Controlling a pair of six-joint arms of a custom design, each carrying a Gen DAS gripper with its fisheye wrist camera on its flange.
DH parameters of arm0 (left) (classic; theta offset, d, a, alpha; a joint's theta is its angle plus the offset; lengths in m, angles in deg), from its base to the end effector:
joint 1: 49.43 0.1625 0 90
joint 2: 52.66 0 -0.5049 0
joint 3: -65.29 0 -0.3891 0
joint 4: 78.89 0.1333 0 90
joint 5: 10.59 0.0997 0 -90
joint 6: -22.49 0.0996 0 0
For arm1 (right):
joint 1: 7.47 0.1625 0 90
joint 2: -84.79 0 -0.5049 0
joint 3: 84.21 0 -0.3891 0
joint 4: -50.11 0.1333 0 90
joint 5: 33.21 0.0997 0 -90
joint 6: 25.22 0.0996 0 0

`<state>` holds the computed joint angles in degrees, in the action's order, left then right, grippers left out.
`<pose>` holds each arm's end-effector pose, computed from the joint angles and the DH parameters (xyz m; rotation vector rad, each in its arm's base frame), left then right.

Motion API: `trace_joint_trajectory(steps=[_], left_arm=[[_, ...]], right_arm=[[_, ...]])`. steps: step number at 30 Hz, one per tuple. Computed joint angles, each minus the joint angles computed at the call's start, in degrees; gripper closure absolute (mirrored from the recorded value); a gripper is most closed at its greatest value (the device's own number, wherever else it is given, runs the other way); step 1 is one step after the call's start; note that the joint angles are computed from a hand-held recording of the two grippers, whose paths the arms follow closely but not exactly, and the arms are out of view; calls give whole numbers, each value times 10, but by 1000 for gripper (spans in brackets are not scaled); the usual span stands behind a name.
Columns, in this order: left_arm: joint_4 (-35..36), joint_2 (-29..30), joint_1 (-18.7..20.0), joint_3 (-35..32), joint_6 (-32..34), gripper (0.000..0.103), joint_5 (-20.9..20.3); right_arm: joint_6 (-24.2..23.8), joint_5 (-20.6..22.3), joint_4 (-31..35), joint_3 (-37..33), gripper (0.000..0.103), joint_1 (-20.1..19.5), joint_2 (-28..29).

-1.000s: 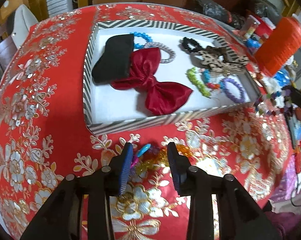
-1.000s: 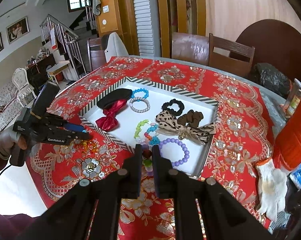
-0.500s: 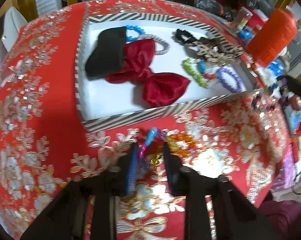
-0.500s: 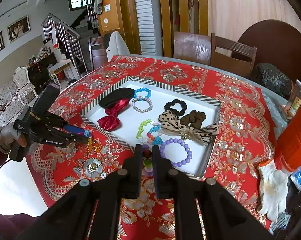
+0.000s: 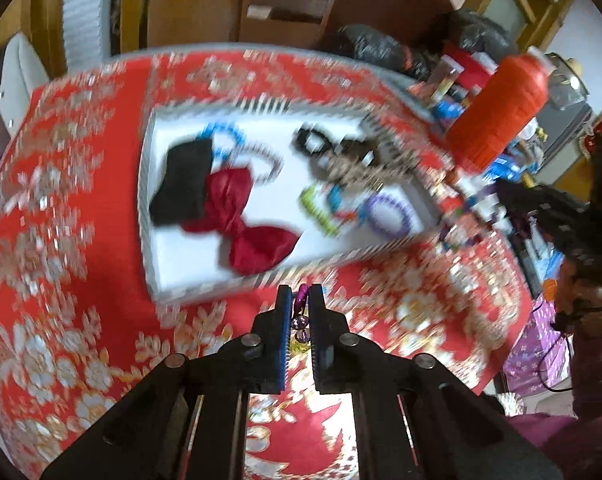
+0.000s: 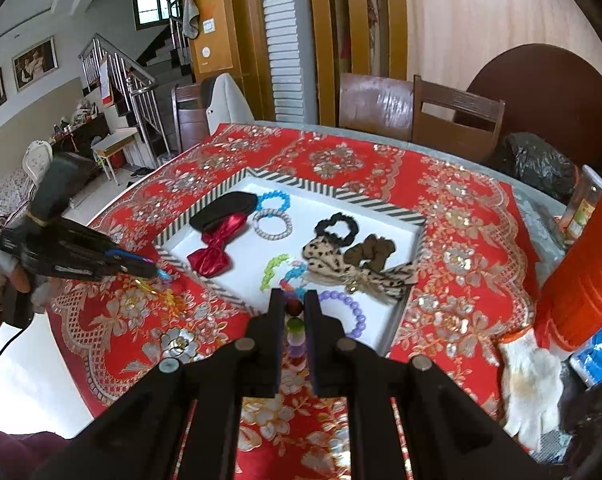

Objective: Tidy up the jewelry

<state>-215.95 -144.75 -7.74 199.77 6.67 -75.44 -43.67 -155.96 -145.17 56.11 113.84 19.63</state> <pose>-0.1637 -0.3810 0.3230 0.7537 2.6772 -0.4255 0.2965 -0.3347 0.2221 0.8837 -2.3814 0.7604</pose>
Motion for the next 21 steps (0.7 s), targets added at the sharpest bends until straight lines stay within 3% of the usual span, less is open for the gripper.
trace_joint_trajectory(steps=[7, 14, 16, 21], left_arm=[[-48, 40, -16, -38, 24, 91, 14], [-103, 105, 4, -56, 37, 91, 29], [-123, 124, 6, -54, 42, 91, 52], [-137, 150, 26, -60, 38, 91, 54]], right_arm=[[-21, -12, 10, -41, 93, -8, -9], [-34, -29, 29, -108, 94, -33, 14], [-28, -25, 44, -125, 94, -43, 22], [-18, -17, 56, -161, 94, -63, 56]])
